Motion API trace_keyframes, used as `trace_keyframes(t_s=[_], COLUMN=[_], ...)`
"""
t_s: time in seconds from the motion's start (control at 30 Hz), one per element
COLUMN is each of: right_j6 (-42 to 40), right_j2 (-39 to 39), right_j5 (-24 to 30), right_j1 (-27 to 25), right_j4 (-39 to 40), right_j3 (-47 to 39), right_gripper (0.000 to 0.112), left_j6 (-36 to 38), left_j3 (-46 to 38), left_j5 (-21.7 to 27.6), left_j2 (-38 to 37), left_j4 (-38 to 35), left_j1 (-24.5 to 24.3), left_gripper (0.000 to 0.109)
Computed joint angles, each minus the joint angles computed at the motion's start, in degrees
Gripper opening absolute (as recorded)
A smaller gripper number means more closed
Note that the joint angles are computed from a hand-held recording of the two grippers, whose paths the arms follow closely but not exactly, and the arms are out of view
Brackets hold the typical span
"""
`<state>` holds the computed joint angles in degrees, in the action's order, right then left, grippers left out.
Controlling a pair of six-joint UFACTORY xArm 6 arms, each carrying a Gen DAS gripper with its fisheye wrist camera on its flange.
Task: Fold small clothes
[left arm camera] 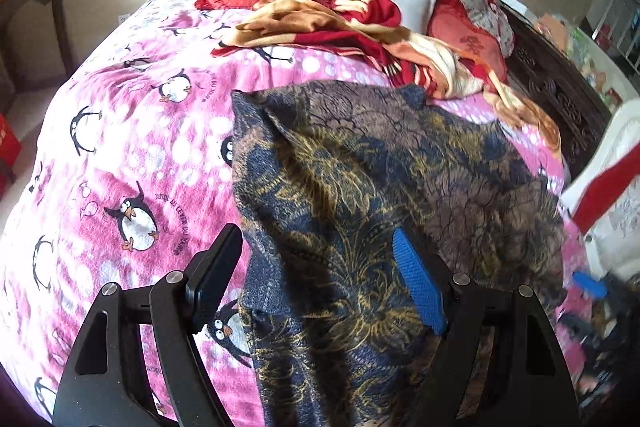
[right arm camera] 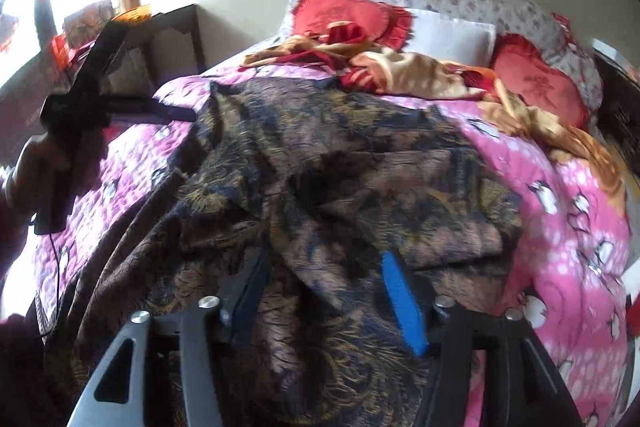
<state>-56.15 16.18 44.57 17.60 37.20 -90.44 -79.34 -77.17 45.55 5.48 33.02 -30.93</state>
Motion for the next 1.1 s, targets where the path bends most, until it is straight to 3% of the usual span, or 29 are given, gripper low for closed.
trace_keyframes(t_s=[0.1,0.23,0.3,0.43,0.5,0.53,0.6,0.63,0.7,0.77,0.87,0.9,0.93,0.97,1.0,1.03,1.1], right_j6=[5.64,22.02,31.7,39.04,39.35,39.64,36.89,33.68,25.83,22.37,20.94,22.35,23.62,24.57,25.4,27.01,30.26], right_j2=[2.15,9.69,15.56,26.18,29.79,30.47,28.88,27.73,25.27,24.43,26.35,27.68,29.33,30.0,29.4,27.71,25.01], right_j5=[-0.89,-1.01,1.78,11.57,14.55,14.82,11.76,10.35,7.89,6.52,10.39,11.9,14.04,14.88,14.63,12.76,11.69], right_j1=[-0.9,-2.86,-4.47,-6.12,-5.66,-5.12,-4.49,-4.39,-3.86,-2.54,-0.97,-0.41,-0.17,-0.15,-0.25,-0.19,-0.5], right_j4=[0.48,-3.04,-5.52,-6.44,-8.24,-10.6,-10.49,-6.84,-1.04,-1.59,-4.46,-8.33,-11.77,-13.59,-15.23,-17.87,-23.13], right_j3=[-3.29,-12.87,-20.93,-36.9,-42.25,-43.45,-41.59,-41.24,-39.82,-40.96,-47.83,-50.77,-53.69,-54.22,-52.34,-48.07,-40.61], right_gripper=[0.065,0.065,0.065,0.065,0.049,0.021,0.014,0.006,0.006,0.006,0.006,0.006,0.02,0.056,0.071,0.077,0.069], left_j6=[0.6,3.23,4.36,3.98,3.62,3.61,3.13,2.36,0.31,-1.0,-2.72,-3.05,-3.41,-3.58,-3.44,-3.15,-2.71], left_j3=[-0.7,-2.33,-3.29,-3.63,-3.29,-3.08,-2.3,-1.74,-0.69,0.21,1.84,2.27,2.88,3.45,3.88,4.29,4.9], left_j5=[0.04,-0.13,0.63,0.65,-0.06,-0.24,-0.25,-0.34,0.01,0.43,-0.02,0.08,-0.03,-0.15,-0.14,-0.13,-0.17], left_j2=[0.84,2.28,2.97,3.43,3.38,3.22,2.22,1.57,0.06,-1.37,-3.41,-3.94,-4.5,-4.94,-5.28,-5.49,-5.71], left_j4=[0.41,-0.68,-0.63,-0.46,-1.17,-1.46,-0.68,0.35,2.8,4.01,5.28,5.58,5.93,6.08,5.93,5.61,4.88], left_j1=[-0.57,-1.04,-1.27,-1.1,-0.76,-0.66,-0.68,-0.71,-0.81,-0.71,-0.56,-0.65,-0.72,-0.77,-0.77,-0.76,-0.75], left_gripper=[0.078,0.078,0.078,0.078,0.078,0.078,0.078,0.078,0.078,0.078,0.078,0.078,0.078,0.078,0.078,0.078,0.078])
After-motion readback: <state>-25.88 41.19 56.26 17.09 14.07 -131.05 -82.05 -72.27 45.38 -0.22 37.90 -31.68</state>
